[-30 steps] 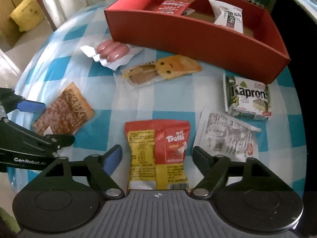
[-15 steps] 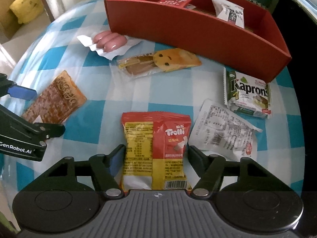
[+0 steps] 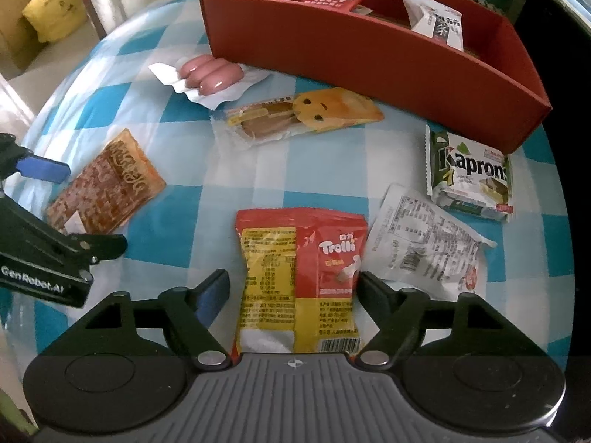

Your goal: Organize snacks

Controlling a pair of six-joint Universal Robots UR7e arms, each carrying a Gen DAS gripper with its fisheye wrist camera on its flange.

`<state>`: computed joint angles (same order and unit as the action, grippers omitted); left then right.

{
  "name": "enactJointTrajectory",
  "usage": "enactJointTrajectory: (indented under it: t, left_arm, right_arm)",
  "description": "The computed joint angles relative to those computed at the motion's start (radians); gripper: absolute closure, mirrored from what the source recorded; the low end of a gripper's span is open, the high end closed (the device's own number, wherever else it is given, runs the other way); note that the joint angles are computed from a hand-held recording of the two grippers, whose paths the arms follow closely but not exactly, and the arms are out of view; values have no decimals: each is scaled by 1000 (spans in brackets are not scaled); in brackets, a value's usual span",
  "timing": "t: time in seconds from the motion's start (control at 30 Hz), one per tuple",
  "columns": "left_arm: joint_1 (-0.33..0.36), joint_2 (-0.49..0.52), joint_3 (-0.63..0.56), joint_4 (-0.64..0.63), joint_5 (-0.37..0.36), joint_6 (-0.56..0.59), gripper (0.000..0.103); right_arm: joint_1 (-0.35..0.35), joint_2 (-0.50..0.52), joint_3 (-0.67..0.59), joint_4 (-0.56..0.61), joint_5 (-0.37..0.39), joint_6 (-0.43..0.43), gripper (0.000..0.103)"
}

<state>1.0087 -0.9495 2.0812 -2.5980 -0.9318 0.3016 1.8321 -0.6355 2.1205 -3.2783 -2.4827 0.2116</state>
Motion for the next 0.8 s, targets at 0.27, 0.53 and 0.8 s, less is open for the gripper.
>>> enactJointTrajectory:
  t: [0.27,0.53,0.8]
  left_arm:
    - [-6,-16,-3,9,-25,-43,41]
    - [-12,-45,-12,-32,-103,-41,42]
    - [-34,-43,-15,-71,-145,-29,42]
  right_arm:
    - [4,0,6,-30,-17,4,39]
    - [19,-19,19,-123,-3,-27,41]
    - [26,-43,23,-220,4,-69,41]
